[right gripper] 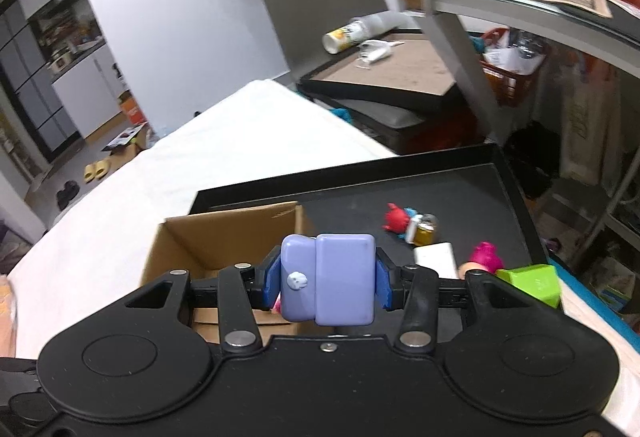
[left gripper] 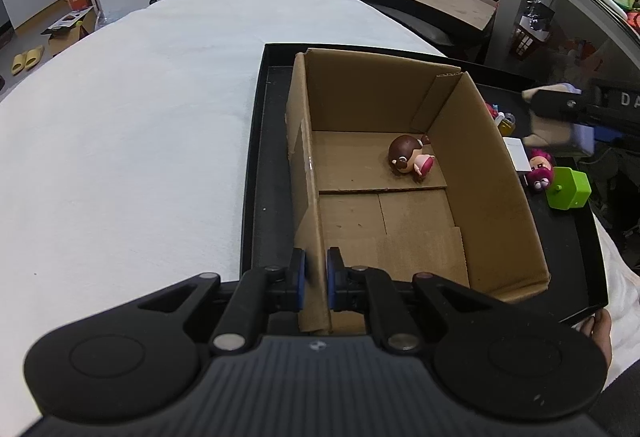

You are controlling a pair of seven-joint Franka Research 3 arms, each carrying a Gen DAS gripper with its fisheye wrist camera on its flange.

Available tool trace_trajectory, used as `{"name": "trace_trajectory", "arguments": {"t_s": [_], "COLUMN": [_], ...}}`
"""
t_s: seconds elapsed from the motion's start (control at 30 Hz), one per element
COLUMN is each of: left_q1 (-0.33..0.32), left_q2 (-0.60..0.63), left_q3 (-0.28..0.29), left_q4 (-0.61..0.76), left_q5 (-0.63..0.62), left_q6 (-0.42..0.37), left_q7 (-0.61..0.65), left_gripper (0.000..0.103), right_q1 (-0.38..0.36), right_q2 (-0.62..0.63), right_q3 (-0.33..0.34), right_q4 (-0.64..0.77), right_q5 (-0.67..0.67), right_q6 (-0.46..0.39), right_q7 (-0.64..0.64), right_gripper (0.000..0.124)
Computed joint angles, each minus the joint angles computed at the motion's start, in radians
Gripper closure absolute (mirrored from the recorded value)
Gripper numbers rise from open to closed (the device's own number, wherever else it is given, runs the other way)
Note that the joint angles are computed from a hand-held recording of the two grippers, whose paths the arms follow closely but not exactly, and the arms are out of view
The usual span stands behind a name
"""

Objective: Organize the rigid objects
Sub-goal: 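Carry the lavender block into the box and release it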

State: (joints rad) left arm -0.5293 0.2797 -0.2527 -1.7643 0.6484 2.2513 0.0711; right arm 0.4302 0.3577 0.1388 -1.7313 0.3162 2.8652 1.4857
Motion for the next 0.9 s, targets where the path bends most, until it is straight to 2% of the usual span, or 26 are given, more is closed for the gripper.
{"name": "trace_trajectory", "arguments": {"t_s": [0.33,0.57,0.9], "left_q1": [0.014,0.028,0.041], "left_q2": [-0.021,-0.04,-0.056], "left_q3": [0.001,0.0,0.0], "left_q4": [-0.045,-0.079,-0.113], "left_q5": [0.006,-0.002,0.004], "left_q6": [0.064,0.108,0.157], "left_q7": [-0.012,-0.016,-0.024], "left_gripper": [0.093,0.093,0.092], "right_q1": [-0.013,0.016,0.056], "right_q2": [0.034,0.08,0.139], "right_q3": [0.065,0.062,0.054], "right_q4": [0.049,0.101,0.154], "right_q5": [0.085,0.09,0.073], "right_q6": [-0.019,-0.062,-0.066], "right_q7": [-0.104,-0.122,-0.106], "right_gripper": [0.08,0.08,0.08]}}
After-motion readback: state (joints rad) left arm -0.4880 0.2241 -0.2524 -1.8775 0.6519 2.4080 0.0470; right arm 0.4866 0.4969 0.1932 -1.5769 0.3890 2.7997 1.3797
